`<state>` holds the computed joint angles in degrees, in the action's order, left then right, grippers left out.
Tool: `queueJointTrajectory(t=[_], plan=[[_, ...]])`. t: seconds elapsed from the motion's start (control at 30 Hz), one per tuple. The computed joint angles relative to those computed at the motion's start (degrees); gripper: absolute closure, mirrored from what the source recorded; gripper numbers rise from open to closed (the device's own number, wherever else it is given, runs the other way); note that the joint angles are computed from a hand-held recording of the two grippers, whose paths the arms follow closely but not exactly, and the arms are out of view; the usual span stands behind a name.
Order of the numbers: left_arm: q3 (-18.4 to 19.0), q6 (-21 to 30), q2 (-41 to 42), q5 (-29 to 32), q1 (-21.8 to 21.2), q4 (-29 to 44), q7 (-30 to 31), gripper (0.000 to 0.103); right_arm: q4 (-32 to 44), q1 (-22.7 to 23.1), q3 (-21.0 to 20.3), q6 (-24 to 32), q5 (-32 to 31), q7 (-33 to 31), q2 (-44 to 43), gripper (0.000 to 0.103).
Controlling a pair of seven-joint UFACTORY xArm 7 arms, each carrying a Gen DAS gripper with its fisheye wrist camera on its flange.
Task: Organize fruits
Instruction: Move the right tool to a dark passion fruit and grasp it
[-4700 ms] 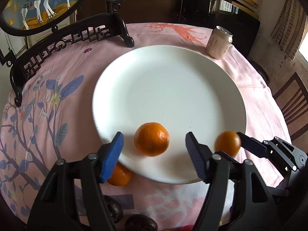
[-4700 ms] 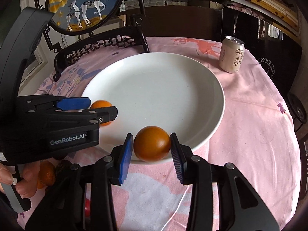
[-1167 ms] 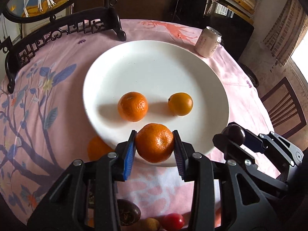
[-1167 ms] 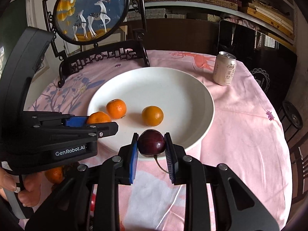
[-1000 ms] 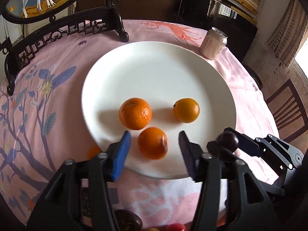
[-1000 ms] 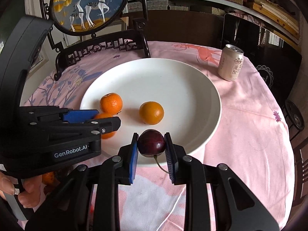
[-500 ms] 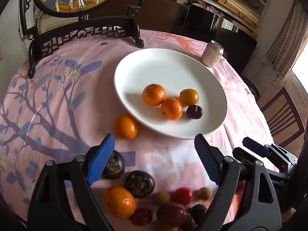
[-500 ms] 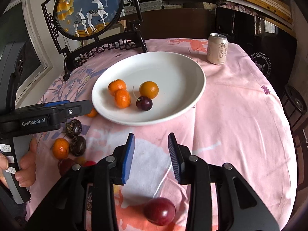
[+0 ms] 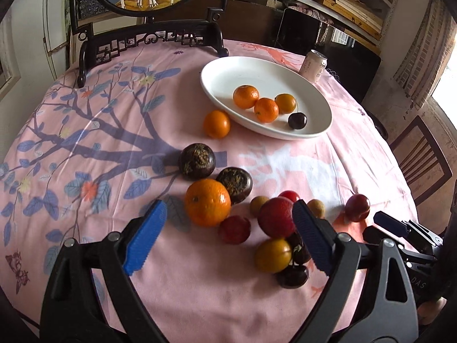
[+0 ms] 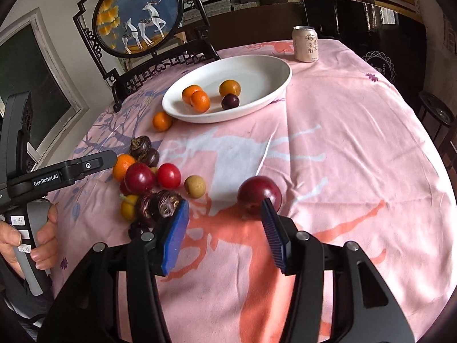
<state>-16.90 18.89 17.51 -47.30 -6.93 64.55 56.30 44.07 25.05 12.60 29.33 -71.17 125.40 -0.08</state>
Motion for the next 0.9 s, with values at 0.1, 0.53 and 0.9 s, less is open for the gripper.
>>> queueJointTrajectory(t=[0.1, 0.53, 0.9], plan=[[0.1, -0.3, -0.7, -0.6, 0.5, -1.8, 1.0, 0.011, 1.5, 0.9, 0.5, 0.2, 1.9, -2.7, 1.9, 0.050], [0.8, 1.5, -1.5, -2.3, 1.7, -5.6, 5.8, 0.011, 9.6, 6.1, -2.7, 3.2, 12.0, -15.5, 11.0, 0.050], [1.6, 2.5, 0.0, -0.5, 1.4, -5.8, 6.6, 0.011, 16.9, 9.3, -5.5, 10.0, 16.7, -24.9, 16.1, 0.060]])
